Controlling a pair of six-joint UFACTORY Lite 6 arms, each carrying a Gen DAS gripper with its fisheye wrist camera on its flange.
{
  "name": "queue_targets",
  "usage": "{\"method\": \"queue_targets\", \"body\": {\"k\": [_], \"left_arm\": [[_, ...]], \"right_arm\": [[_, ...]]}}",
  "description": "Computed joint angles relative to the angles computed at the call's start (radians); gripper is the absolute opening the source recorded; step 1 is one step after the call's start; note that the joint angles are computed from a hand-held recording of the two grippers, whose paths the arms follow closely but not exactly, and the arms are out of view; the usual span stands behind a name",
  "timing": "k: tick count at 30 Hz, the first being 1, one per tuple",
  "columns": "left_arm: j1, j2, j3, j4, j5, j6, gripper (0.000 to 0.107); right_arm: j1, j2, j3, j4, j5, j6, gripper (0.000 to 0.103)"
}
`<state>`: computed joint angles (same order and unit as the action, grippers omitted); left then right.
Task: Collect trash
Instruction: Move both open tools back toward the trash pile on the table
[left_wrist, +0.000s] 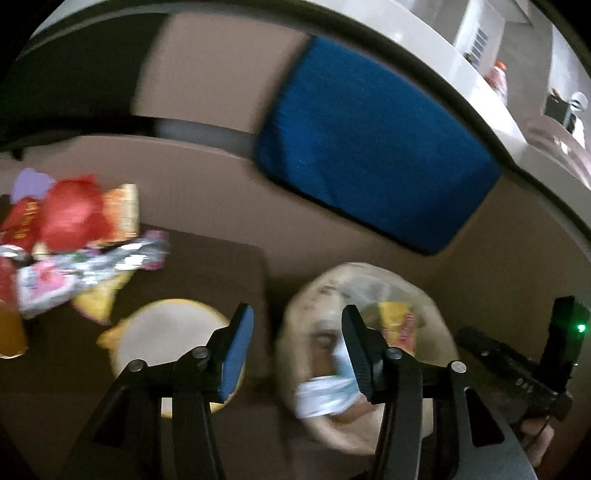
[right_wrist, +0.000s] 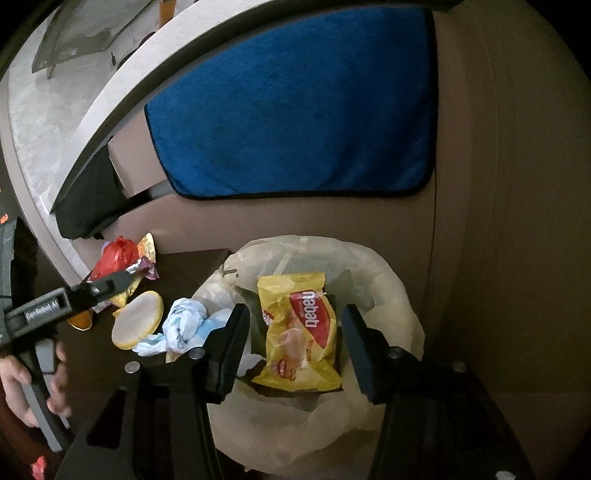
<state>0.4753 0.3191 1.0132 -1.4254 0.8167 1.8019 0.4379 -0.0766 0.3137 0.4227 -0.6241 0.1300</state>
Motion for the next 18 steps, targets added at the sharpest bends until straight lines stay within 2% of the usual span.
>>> {"method": "queue_targets", "body": {"k": [5,10,13,18], "left_arm": [[0.129,0.065,0.075,0.072,0.021,-0.025,0.051],[0.216,0.136,0.151,0.088,0.008,-0.018,0.051],[0.249,0.197,0.221,0.135,0.030,-0.075,0.051],[0.283,0.331,0.401,0.229,0.079,-0.219,0.051]], "right_arm": [[0.064,-0.012,0.001,0.069,-0.017,-0.012,0.049],[0.176,0.028,0.072,0.216,-0.018,-0.119,0.049],[0.251,0.073,0.126,0.316,-0.043,-0.181,0.050],[0.306,0.167,0.212,0.335,-0.046,-0.159,0.049]]}}
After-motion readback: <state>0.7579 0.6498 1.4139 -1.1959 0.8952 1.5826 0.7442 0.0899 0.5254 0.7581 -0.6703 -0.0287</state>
